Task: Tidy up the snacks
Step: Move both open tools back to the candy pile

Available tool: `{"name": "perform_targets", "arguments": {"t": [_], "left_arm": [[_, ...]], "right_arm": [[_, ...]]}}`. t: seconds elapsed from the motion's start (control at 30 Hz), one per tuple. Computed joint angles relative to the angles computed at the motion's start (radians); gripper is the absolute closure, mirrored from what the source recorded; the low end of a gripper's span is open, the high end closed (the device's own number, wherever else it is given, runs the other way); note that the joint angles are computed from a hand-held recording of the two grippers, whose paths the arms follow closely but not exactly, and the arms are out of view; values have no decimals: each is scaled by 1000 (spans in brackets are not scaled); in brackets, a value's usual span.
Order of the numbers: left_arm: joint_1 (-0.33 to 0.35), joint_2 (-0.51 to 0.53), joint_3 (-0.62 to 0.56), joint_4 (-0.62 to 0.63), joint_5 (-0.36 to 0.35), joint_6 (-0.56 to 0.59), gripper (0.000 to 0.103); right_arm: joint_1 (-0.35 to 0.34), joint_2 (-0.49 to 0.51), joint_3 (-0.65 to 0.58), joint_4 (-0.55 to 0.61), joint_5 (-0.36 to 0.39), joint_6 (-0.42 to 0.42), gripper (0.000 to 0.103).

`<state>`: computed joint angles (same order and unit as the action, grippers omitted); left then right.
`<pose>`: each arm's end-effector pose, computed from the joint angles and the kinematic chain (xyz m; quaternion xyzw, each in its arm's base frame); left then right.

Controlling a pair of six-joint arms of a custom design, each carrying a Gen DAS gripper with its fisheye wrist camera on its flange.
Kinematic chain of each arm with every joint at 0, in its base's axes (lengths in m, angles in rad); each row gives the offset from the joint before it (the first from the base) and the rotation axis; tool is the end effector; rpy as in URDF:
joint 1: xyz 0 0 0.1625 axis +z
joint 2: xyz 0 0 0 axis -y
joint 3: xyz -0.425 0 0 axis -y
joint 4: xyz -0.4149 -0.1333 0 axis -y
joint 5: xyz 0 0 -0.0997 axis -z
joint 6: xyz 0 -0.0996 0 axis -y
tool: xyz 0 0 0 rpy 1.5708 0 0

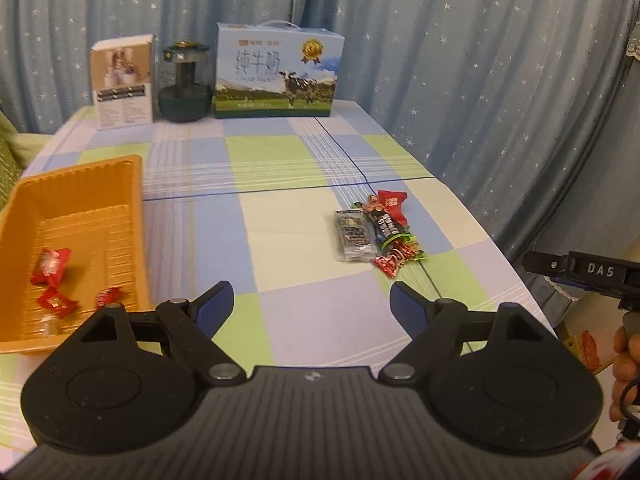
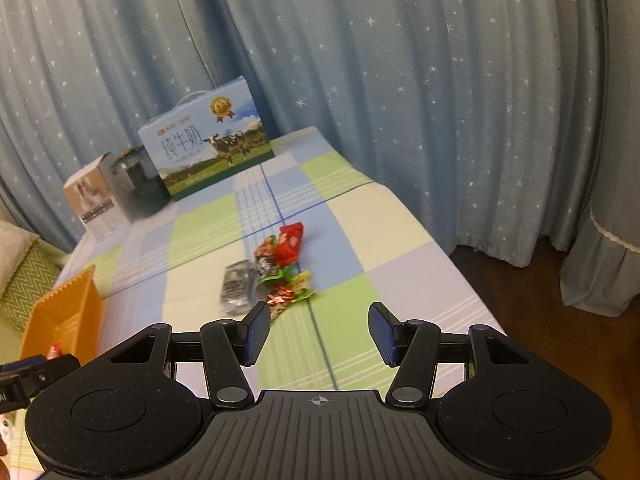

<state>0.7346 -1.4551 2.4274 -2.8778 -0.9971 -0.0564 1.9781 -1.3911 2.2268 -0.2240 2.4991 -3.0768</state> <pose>-0.1746 -0.4101 0.1956 0.3159 0.8927 -0.2645 0.1827 0.1862 -0.2963 0.1570 -0.0683 -0.8169 0.4940 0.2897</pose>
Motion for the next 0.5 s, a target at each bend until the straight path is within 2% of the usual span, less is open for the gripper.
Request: {"name": "perform_targets", "arguments": {"t": [0.23, 0.5], "left_arm": [[48, 148, -59, -105, -15, 56, 20], [101, 294, -132, -184, -30, 125, 20]], "right_arm": [[-127, 4, -12, -17, -114, -126, 48], [-246, 73, -69, -33, -227, -261, 49]]}}
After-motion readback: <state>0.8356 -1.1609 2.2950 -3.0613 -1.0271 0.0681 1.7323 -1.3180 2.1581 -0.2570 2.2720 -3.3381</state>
